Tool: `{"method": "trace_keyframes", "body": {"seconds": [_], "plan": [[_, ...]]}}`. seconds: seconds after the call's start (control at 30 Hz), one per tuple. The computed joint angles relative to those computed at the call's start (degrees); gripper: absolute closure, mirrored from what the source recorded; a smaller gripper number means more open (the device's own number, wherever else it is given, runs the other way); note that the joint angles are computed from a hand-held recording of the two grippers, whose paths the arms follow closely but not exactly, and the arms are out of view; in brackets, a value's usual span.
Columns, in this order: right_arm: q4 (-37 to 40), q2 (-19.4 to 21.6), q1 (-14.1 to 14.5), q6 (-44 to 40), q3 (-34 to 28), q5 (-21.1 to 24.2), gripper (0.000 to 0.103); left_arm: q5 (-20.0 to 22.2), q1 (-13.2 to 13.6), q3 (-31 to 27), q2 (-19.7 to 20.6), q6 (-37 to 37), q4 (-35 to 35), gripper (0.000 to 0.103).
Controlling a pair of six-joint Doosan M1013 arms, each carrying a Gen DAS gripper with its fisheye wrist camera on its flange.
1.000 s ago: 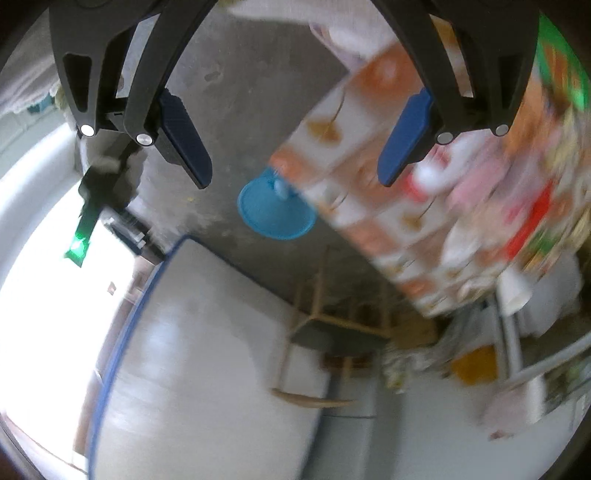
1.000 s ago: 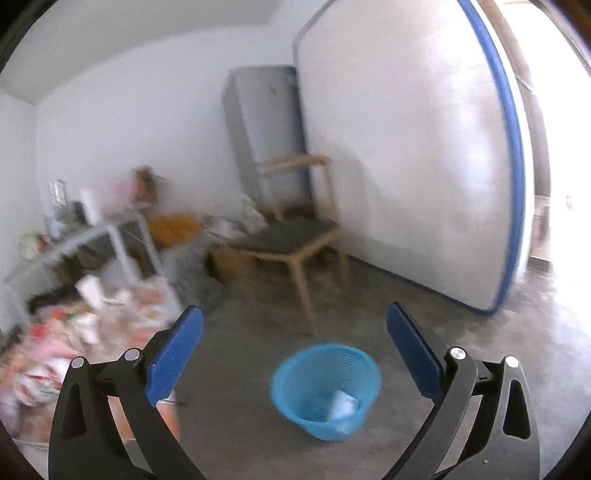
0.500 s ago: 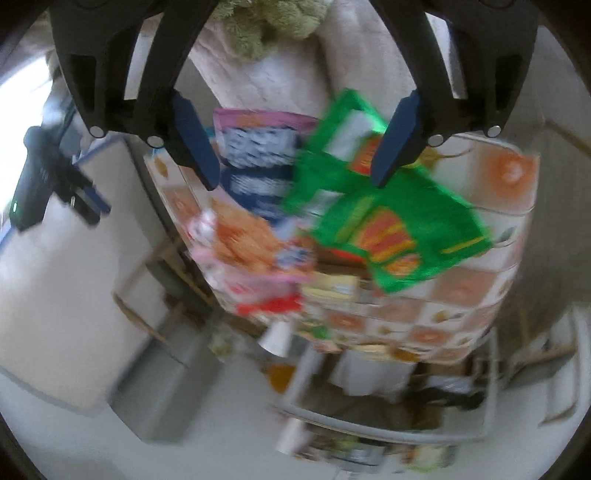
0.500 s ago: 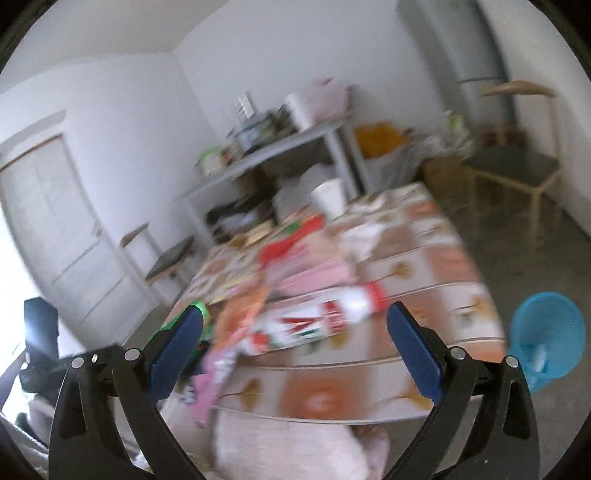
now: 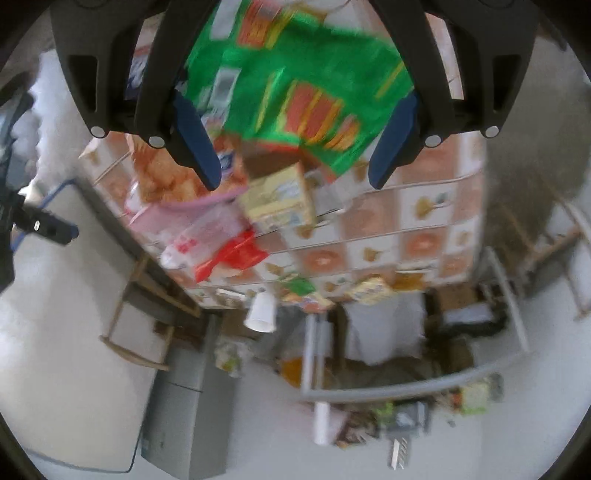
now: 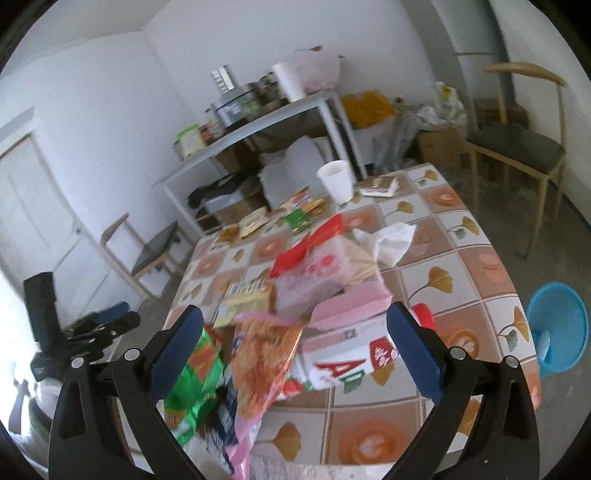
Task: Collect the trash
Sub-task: 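Move both tools back over the table, then grasp the yellow snack packet with the left tool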
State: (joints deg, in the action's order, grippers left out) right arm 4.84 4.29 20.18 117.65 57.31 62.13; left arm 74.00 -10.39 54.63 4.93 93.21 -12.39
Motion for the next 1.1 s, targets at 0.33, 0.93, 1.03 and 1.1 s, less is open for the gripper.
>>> {"method": "trace_keyframes", "body": {"seconds": [0.33, 0.93, 1.03, 1.1], "plan": [[-1.0, 3.7, -1.7, 3.9, -4.5, 3.6, 0.006, 12.4, 0.8, -9.9, 12.2, -6.9, -3.8, 0.039], [16.4, 12.2, -6.8, -0.5, -15.4, 10.2, 0.018, 11.6, -1.7, -8.0, 12.7, -4.7, 2.8, 0.087], [23.2, 14.9, -8.1, 1.0, -18.2, 12.8, 0.024, 11.0, -1.5, -7.9, 12.6, -5.0, 2.0, 0.09], [26.4, 16.2, -8.5, 1.5, -19.5, 13.9, 0.027, 10.1, -1.4, -7.5, 12.3, -5.0, 2.0, 0.092]]}}
